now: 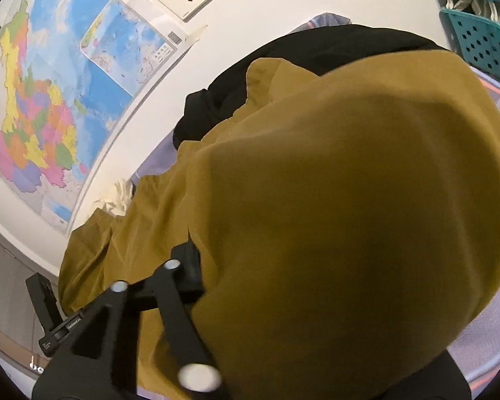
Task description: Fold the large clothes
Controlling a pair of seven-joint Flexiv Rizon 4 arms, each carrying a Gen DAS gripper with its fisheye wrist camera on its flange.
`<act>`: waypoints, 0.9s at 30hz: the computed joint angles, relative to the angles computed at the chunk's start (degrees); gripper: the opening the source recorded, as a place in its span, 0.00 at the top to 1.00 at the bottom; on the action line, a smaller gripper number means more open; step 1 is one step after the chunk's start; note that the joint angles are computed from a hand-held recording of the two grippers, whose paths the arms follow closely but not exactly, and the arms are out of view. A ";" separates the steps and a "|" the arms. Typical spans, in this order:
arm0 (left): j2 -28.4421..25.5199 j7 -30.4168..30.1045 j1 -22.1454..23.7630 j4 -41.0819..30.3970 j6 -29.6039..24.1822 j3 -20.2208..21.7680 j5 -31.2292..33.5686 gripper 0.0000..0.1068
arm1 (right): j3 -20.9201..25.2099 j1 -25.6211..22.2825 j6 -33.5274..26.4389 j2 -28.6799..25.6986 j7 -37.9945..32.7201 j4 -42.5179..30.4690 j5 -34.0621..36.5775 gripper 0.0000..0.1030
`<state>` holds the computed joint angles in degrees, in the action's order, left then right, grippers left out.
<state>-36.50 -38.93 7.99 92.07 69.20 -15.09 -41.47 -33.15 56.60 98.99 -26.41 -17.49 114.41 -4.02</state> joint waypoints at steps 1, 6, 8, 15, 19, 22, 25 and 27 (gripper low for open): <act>0.10 0.35 0.36 0.14 0.03 -0.43 -0.46 0.30 | 0.09 -0.04 0.51 0.08 -0.02 0.18 0.16 0.69; -1.32 0.17 1.12 -2.03 -4.19 -0.88 -2.40 0.11 | 3.67 -3.09 1.93 -0.61 -1.31 -1.14 1.52 0.62; -1.45 -0.43 0.07 -2.33 -3.36 0.21 -1.74 0.16 | 4.43 -3.76 1.83 -0.72 -1.97 -1.57 1.95 0.66; 2.01 2.50 1.76 0.07 -0.37 -2.44 -3.83 0.66 | -0.07 0.55 4.77 1.72 -8.74 -1.03 2.58 0.85; 4.16 6.38 2.55 -0.99 -4.40 -3.04 -7.84 0.68 | -4.27 4.67 4.49 3.94 -14.02 -2.63 3.06 0.86; 5.24 9.35 2.48 -2.82 -7.15 -2.50 -10.66 0.69 | -5.93 6.02 3.43 5.20 -17.09 -4.69 2.40 0.86; 6.12 11.30 2.50 -5.64 -9.62 -1.63 -13.58 0.69 | -4.54 4.18 3.33 5.68 -18.96 -8.52 0.90 0.86; 6.50 12.39 2.53 -7.73 -10.40 -0.94 -15.57 0.69 | -2.30 1.50 3.30 4.90 -20.04 -12.67 -0.46 0.86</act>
